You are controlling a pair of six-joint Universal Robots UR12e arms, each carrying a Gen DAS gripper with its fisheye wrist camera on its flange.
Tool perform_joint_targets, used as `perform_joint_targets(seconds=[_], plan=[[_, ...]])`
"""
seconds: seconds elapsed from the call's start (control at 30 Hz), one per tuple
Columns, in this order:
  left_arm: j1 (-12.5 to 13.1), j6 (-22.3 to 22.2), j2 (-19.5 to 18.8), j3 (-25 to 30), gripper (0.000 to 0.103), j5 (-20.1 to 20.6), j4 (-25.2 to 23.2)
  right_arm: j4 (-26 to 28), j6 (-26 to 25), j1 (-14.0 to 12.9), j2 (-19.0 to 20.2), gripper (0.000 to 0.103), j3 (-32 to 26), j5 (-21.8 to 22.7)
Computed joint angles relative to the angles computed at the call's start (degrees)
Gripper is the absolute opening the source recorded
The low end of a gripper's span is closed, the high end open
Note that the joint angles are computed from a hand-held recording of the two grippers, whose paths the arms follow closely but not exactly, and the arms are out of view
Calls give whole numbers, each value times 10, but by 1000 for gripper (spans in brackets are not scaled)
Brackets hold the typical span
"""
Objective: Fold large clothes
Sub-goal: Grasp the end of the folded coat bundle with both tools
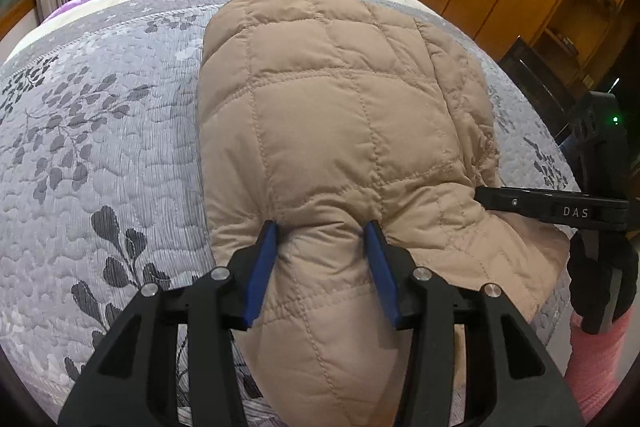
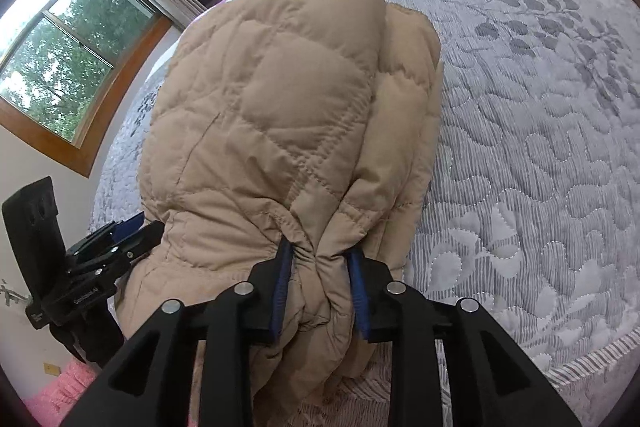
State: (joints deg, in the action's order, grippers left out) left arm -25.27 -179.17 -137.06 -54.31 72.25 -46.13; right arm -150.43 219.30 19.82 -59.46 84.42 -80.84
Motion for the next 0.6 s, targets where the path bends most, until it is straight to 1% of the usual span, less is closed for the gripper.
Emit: perform_joint_targets(seconds=[0.07,0.1,0.13,0.2,0.23,0.27,0.3,0.33,0.4,0.43,0.53,0.6], plan=[[1,-2,3,-2,45,-3,2,12,-7,4,-1,29,-7,-13],[2,-1,6,-5,45,-2,5,19,-10,9,-4,32,-10,-28],[2,2,9,-7,45,-2,7,27,-13,13,-6,38,-14,-45],[5,-2,18,-16,45,-10,7,37,-20,25,-15,39,-18,-85],[9,-7,24,-20,44,-21,8,39,-23,29,-19,39,-18,-101],[11,-12,30,-27,42,-30,17,44,-29,37,-24,39,-20,-127],[13,-15,35,-33,39,-37,25,44,-37,44,-28,39,-22,-150],[14,-17,39,-38,35,-44,31,40,-44,48,-30,39,-23,-158],[17,-21,50,-52,29,-73,42,30,-69,57,-33,39,-27,-158],[16,-21,53,-54,25,-78,43,27,-78,59,-33,39,-29,-155],[12,-13,61,-68,20,-84,48,28,-102,66,-29,35,-39,-139],[10,-2,62,-73,17,-89,39,42,-110,69,-23,32,-46,-128]])
